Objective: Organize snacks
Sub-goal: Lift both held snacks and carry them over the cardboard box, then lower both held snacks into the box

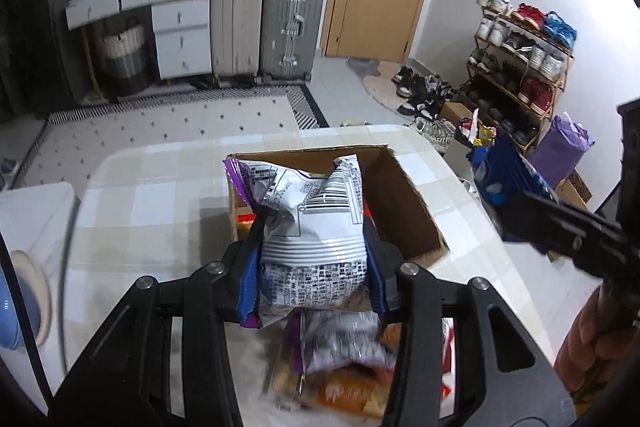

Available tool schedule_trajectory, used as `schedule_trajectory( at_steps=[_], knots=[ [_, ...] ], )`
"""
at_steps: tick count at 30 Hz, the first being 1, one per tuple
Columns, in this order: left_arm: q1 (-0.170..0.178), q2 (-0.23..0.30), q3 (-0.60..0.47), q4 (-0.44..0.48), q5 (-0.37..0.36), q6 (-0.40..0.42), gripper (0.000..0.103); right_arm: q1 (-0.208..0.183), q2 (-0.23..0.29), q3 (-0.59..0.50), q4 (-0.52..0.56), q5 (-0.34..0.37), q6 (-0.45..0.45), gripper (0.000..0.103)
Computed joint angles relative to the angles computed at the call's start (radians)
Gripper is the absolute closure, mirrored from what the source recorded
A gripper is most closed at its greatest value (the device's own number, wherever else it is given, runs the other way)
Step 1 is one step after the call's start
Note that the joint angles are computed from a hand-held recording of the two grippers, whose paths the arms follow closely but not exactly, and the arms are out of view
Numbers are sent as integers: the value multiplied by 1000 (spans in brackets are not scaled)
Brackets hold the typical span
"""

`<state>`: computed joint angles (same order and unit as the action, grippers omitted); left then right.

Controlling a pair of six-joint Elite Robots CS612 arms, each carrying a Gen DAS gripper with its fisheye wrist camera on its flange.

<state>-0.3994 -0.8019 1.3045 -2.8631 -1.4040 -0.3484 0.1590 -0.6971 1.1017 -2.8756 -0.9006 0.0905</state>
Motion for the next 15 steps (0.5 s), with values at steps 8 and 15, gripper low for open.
schedule_trajectory(
  at_steps=[8,15],
  knots=[
    [21,152,-254,168,-18,51,62,10,105,-182,176,-49,-17,57],
    [36,250,-418,290,-43,37,62,17,148,-242,242,-70,-45,57]
  ],
)
